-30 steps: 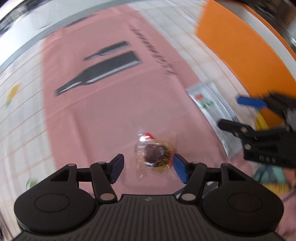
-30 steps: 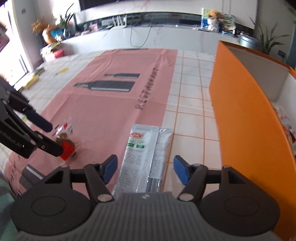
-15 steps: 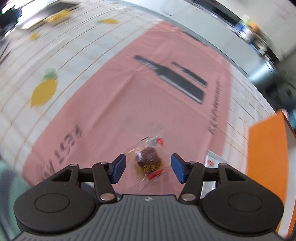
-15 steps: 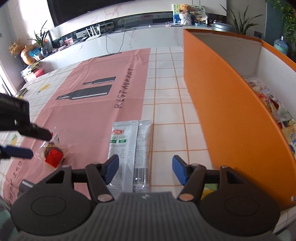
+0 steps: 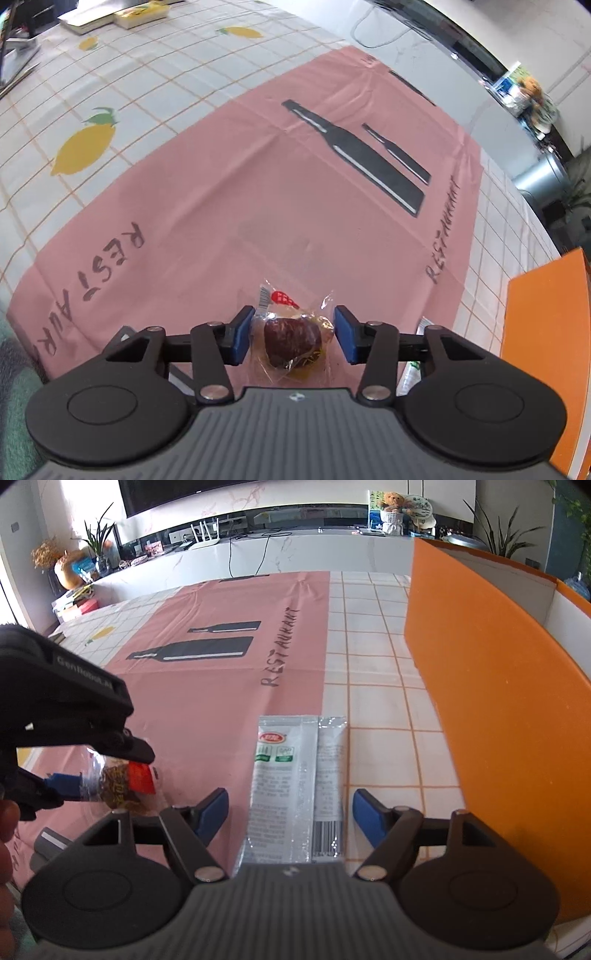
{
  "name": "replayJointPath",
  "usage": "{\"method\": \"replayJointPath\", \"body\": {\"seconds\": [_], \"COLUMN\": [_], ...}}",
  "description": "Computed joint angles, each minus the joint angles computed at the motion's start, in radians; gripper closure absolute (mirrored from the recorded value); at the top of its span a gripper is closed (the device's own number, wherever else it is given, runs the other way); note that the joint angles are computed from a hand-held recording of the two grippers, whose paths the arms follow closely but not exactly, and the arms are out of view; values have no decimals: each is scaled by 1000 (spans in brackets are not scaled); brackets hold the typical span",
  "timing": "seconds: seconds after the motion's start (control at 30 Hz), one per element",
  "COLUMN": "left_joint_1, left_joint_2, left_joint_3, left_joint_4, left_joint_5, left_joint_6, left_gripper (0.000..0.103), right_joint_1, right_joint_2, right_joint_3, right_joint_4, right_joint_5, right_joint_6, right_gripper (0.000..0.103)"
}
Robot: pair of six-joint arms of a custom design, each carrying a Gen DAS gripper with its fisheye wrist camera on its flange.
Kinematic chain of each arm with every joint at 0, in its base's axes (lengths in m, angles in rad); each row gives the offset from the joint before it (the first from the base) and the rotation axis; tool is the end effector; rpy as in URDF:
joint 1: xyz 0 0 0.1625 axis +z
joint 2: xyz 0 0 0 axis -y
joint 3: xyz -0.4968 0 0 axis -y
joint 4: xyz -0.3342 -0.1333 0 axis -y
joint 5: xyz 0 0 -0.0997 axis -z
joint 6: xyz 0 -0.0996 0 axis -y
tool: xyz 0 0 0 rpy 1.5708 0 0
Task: Organize snacks
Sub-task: 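Close the left tool on the wrapped candy while the right tool grasps the white packet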
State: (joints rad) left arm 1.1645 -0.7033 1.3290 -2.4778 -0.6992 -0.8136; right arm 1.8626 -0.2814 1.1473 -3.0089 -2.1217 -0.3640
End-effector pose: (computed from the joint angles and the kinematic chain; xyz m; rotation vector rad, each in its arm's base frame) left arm -0.1092 -0.7840 0.2542 -0.6455 2.3369 -0.9260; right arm 0.3147 -0.7654 0.0285 0.6052 -2.4213 0.7058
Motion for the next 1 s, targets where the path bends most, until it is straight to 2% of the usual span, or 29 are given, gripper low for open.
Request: {"method": "replayJointPath", "body": {"seconds": [0.07, 0.2, 0.27, 0.37, 0.57, 0.63, 0.7, 0.83, 0.93, 1.0], "left_joint_1": [4, 25, 33, 34, 31, 35, 34, 38, 37, 36], "left_joint_2": [-6, -34, -49, -68, -58, -55, -57, -62, -67, -66], "left_joint_3": [0, -20, -24, -12, -28, -27, -15, -3, 12, 11], "left_joint_4": [3, 69, 87, 79, 132, 139, 123, 89, 68, 70], "left_joint_5": [-22, -141, -193, -224, -229, -242, -236, -247, -244, -241], "left_joint_6": [22, 33, 49, 70, 113, 110, 116, 124, 133, 139], "left_gripper": [51, 51, 48, 37, 37, 46, 51, 58, 60, 61], "right_joint_1": [1, 2, 2, 3, 5, 4, 6, 9, 10, 9], "right_joint_2": [4, 6, 7, 7, 11, 10, 11, 14, 14, 13], "right_joint_3": [0, -1, 0, 6, 8, 12, 14, 15, 17, 17], "right_joint_4": [-7, -10, -14, -23, -34, -40, -46, -55, -66, -66], "right_joint_5": [-4, -5, -5, -6, -13, -13, -18, -19, -17, -15], "right_joint_6": [-19, -36, -50, -62, -79, -86, -94, -113, -121, -122], "right_gripper": [31, 30, 30, 30, 30, 30, 32, 40, 52, 53]}}
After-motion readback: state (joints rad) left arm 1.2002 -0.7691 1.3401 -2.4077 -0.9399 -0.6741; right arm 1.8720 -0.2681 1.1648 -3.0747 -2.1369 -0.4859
